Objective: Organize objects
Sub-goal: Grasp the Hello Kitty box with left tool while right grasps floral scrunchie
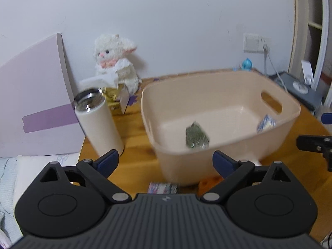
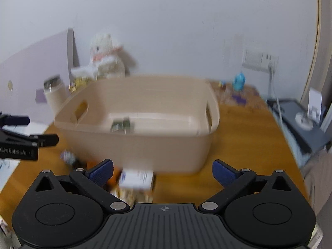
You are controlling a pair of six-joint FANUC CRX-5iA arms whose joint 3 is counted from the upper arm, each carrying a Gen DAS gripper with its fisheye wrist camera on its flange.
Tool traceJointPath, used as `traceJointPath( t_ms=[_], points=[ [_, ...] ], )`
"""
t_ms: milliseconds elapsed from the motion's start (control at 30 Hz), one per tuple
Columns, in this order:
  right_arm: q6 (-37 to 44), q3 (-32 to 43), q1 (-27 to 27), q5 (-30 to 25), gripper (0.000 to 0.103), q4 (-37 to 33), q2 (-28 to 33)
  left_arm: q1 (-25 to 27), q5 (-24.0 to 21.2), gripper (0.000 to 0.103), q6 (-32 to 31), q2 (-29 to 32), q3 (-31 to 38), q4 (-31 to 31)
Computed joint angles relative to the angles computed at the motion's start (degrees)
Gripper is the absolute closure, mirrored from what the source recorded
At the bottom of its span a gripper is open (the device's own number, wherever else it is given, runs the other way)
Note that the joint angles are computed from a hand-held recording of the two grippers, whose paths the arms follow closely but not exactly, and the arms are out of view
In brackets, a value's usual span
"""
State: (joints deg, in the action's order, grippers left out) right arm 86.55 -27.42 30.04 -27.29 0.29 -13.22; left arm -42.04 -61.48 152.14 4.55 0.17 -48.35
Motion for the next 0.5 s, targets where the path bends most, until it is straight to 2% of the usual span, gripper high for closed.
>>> traceJointPath(
  t_ms=[100,267,500],
  points=[
    [-0.73,-1.44,0.43,-1.96,0.0,-0.72,0.97,0.91,1.02,0.006,-1.72,-0.01,-2.33,1.5],
    [0.57,-1.69,0.64,-5.48,0.0,-3.06,3.71,4.03,6.16,0.006,-3.58,0.04,-6.71,5.04],
    [1.64,-1.76,1.4,-5.31,0.0,-4.44,4.83,5.99,10.7,0.006,-2.93,2.01,-9.09,3.82]
  ],
)
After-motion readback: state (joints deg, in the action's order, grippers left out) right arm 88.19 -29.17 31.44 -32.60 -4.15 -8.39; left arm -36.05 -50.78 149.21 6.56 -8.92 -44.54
